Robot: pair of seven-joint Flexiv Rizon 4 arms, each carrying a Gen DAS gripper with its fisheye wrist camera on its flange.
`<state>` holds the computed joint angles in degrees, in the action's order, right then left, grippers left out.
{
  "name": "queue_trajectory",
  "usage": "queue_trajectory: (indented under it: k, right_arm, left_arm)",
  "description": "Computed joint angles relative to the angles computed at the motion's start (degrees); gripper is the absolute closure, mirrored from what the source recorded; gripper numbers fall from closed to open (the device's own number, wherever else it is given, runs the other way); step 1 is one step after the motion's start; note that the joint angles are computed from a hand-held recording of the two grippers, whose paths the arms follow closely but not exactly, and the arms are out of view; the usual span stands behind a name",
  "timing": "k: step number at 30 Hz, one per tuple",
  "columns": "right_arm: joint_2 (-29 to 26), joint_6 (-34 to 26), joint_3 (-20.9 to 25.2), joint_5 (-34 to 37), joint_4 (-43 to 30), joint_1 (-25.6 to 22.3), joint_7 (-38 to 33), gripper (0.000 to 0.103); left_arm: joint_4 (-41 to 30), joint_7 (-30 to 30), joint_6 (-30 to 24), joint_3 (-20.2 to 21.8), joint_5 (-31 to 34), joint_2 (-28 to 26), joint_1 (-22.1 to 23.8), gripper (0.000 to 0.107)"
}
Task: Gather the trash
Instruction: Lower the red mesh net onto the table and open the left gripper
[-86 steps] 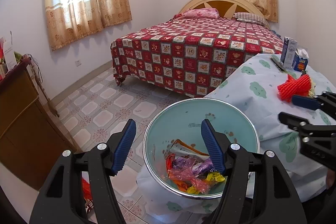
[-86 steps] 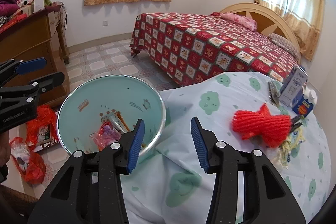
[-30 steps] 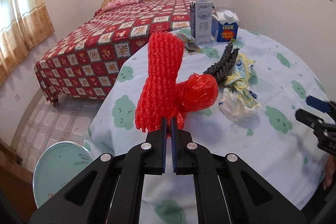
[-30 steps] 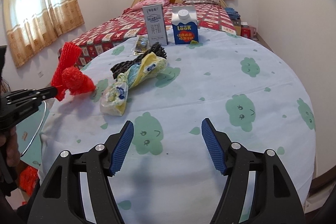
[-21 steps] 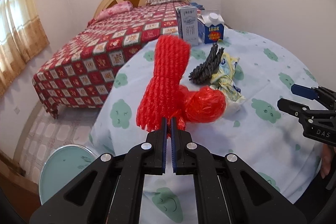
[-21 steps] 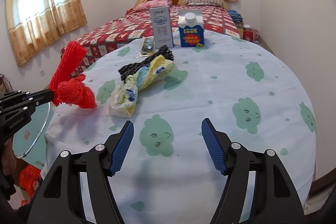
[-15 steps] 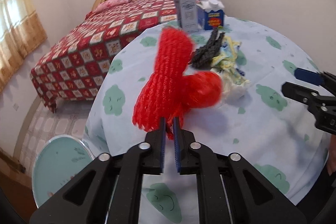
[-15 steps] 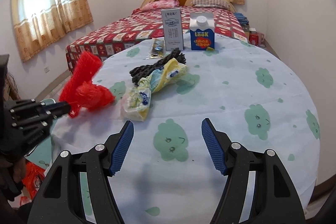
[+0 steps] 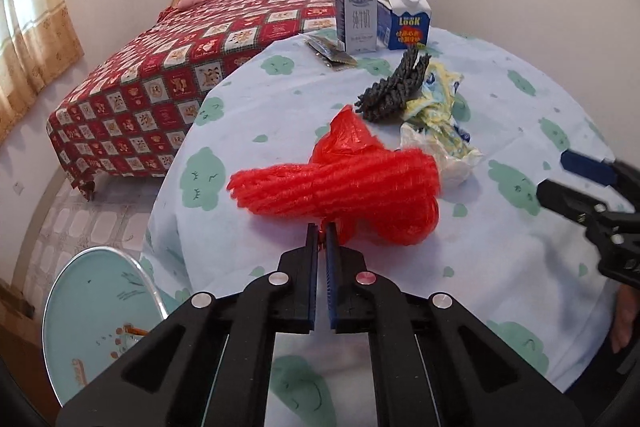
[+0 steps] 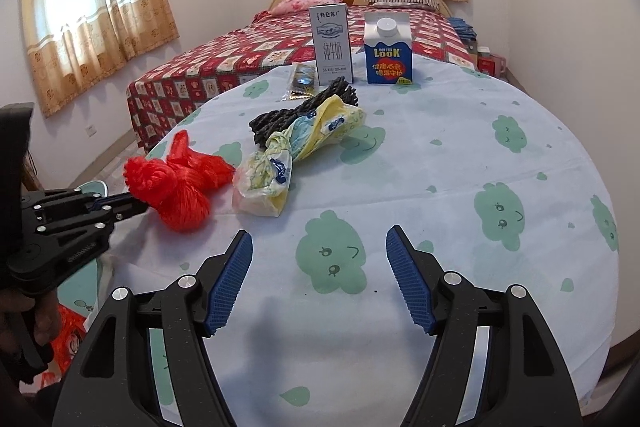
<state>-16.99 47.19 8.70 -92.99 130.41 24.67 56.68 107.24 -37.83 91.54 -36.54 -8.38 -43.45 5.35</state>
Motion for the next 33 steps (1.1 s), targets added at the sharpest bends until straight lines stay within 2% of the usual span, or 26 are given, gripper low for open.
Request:
queue_trajectory:
  k: [3, 8, 10, 12, 15, 16, 18, 21, 27, 33]
  right_arm:
    - [-0.29, 0.27, -0.02, -0.09, -0.13, 0.0, 0.14, 0.034]
    - [-0.94, 0.5, -0.1, -0.12, -0.72, 0.28, -0.61, 0.034]
    - [-1.2, 0.7, -0.14, 0.12, -0.91, 0.31, -0.89, 0.033]
    - [-1.26, 0.63, -0.16, 0.43, -0.98, 0.46, -1.23, 0.033]
    - [-1.04, 0.18, -0.11, 0.84, -0.8, 0.69, -1.45, 0.033]
    - [-0.99, 0.1, -0.11, 0.93, -0.71, 0.72, -1.41, 0.032]
    - [-0.88, 0.18, -0.16, 0.88, -0.53, 0.64, -1.19, 0.032]
    - [-0.41, -0.39, 0.08, 1.98, 0.2, 0.72, -1.49, 0.031]
    - [0.5, -1.18, 0.22, 2.76, 1.32, 0.66, -0.42, 0.031]
    - [0.33, -1.37, 0.27, 2.76, 0.96, 0.9, -1.04, 0.031]
  left_arm:
    - [1.62, 0.48, 2.25, -2.35, 1.19, 0.51, 2.39, 0.103]
    - [2.83, 0.12, 0.75, -6.62, 1.68, 0.92, 6.8, 0.103]
    - [2.8, 0.32, 0.15, -5.7, 1.8, 1.21, 6.23, 0.097]
    - [2.13, -1.24, 1.66, -1.36, 1.37, 1.48, 2.79, 0.071]
    - [1.36, -2.01, 0.45, 0.34, 0.71, 1.16, 1.68, 0.068]
    - [1.33, -2.05, 0.57, 0.47, 0.61, 1.02, 1.64, 0.064]
    - [1.75, -2.1, 1.83, 0.37, 0.88, 0.92, 1.8, 0.05]
    - [2.87, -1.54, 2.84, -1.83, 2.32, 0.79, 4.0, 0.039]
    - [5.52, -2.39, 4.12, -6.49, 4.89, 1.28, 8.15, 0.033]
    - [4.43, -5.67, 4.17, -5.16, 5.43, 1.13, 5.21, 0.031]
